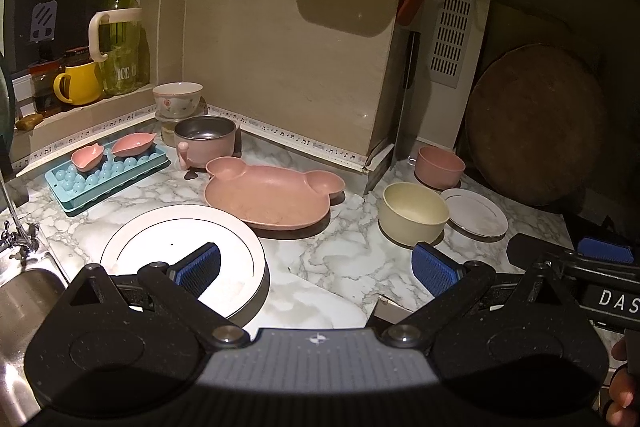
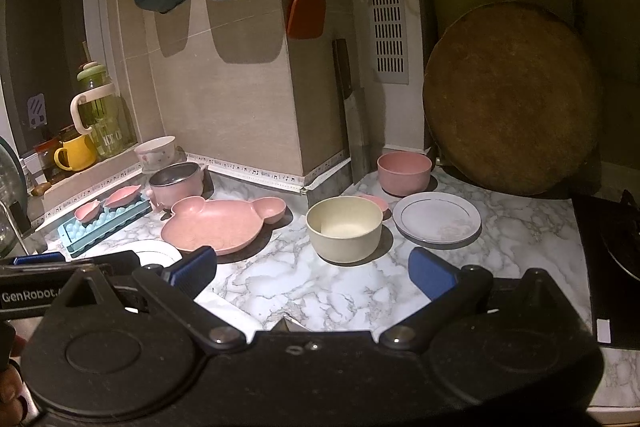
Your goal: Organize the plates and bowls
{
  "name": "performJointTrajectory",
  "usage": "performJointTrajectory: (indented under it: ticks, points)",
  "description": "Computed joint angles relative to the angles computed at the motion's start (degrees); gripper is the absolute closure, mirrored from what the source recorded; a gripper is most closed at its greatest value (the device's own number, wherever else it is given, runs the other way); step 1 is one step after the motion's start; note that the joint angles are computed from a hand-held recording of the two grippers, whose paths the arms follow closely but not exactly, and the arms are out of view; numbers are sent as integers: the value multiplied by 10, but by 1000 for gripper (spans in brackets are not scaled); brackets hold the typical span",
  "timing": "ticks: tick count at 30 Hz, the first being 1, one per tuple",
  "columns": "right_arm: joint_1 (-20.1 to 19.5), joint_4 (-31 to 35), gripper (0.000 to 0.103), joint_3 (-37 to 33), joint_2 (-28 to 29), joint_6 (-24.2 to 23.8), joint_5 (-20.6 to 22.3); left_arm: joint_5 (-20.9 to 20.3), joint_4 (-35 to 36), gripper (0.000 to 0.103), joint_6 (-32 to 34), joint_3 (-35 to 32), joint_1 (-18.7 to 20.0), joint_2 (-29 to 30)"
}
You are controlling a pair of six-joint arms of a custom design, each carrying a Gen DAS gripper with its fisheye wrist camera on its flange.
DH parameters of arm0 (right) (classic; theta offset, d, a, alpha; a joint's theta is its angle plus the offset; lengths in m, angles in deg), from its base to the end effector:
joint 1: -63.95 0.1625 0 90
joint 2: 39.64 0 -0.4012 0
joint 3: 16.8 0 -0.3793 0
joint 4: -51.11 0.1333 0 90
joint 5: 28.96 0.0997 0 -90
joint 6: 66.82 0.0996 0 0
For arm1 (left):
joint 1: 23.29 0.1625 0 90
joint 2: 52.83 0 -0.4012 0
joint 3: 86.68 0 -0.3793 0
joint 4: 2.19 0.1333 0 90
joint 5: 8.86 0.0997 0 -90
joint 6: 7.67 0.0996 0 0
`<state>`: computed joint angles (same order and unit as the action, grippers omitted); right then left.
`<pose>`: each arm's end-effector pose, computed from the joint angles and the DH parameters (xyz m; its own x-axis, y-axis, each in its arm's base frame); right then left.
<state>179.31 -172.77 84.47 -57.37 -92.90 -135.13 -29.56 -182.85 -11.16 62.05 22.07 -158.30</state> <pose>0.3361 -0.4627 -0.0765 -0.7418 -0.4490 0.4981 -0.6674 0.4223 -0.6133 -0.0234 -0.3460 0.3388 -0.7629 -0.2704 -0.5872 0.4300 0.4660 -0.7733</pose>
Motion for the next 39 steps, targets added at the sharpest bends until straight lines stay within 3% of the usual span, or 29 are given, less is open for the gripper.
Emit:
performJointTrajectory:
  ticks: [30,39]
  points:
    - [-1,5,1,-5,4,-5,5,-5,-25,1,23,-3,6,5]
    - [1,22,1,-17,8,-8,12,-11,-52,1,42,-17,24,17]
